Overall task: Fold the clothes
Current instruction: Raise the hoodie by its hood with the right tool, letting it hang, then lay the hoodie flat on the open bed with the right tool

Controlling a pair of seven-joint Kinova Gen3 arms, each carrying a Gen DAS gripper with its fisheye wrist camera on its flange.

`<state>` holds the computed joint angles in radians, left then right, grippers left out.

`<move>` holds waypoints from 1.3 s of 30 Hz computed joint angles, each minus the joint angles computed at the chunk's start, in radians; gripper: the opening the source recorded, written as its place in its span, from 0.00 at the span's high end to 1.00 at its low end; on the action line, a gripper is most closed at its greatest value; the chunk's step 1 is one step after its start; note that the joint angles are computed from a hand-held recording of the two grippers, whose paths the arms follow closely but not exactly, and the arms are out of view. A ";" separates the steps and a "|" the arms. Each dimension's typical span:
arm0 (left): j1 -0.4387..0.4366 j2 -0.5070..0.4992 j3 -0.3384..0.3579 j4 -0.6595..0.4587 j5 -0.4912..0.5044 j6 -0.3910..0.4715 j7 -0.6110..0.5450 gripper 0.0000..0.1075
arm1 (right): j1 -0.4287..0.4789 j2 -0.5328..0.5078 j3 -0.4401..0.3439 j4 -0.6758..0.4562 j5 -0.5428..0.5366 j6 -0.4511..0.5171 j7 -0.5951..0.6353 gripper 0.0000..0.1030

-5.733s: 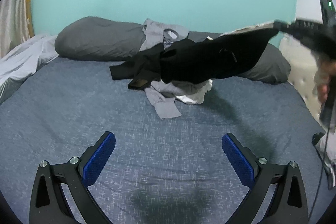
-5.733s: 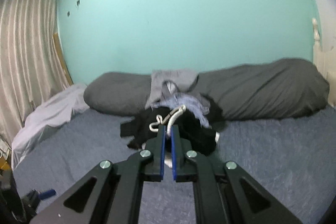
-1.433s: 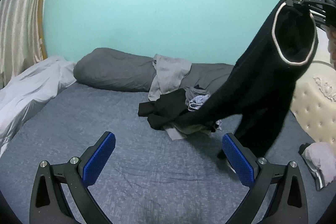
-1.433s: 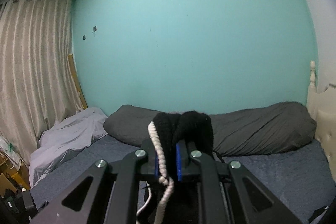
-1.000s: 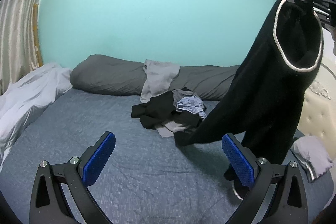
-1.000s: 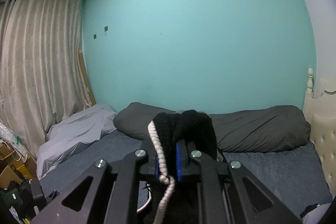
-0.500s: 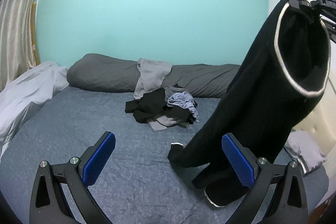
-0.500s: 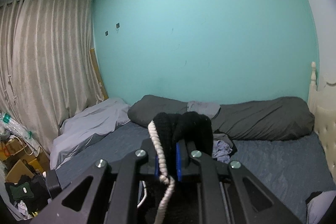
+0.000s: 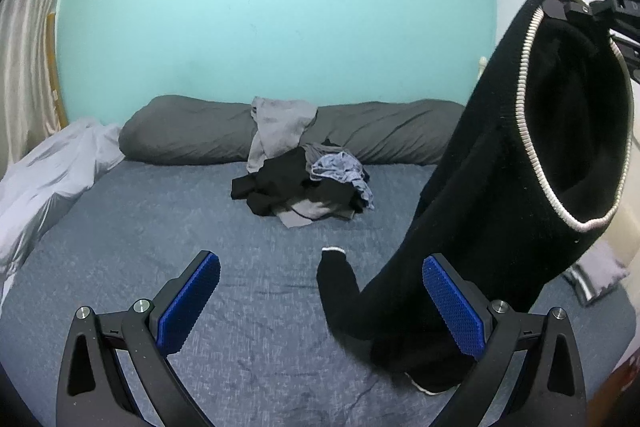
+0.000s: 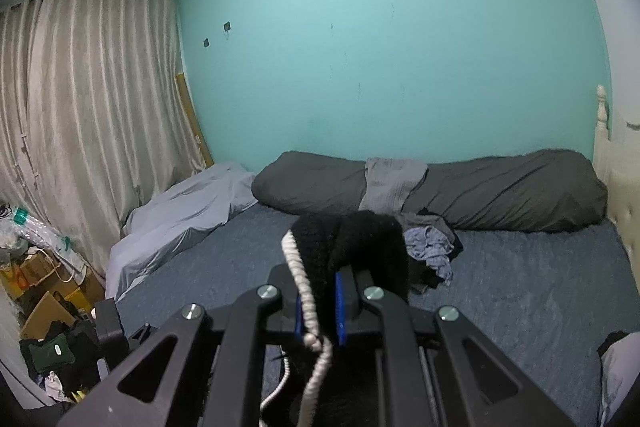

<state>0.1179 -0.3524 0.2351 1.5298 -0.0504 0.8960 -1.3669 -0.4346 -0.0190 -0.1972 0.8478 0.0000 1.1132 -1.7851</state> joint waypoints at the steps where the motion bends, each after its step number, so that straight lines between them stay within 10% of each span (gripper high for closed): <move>1: 0.003 -0.001 0.003 0.008 0.000 -0.004 -0.002 0.04 | 0.004 -0.006 0.005 0.014 -0.012 -0.004 0.004 0.89; 39: 0.034 0.029 0.053 0.234 -0.044 -0.182 0.115 0.04 | 0.091 -0.034 0.055 0.382 -0.191 -0.083 0.102 0.89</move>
<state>0.1522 -0.3232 0.2880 1.7634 -0.0944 0.7140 -1.2515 -0.3439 -0.0529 -0.1426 1.2302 -0.1910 1.0301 -1.6831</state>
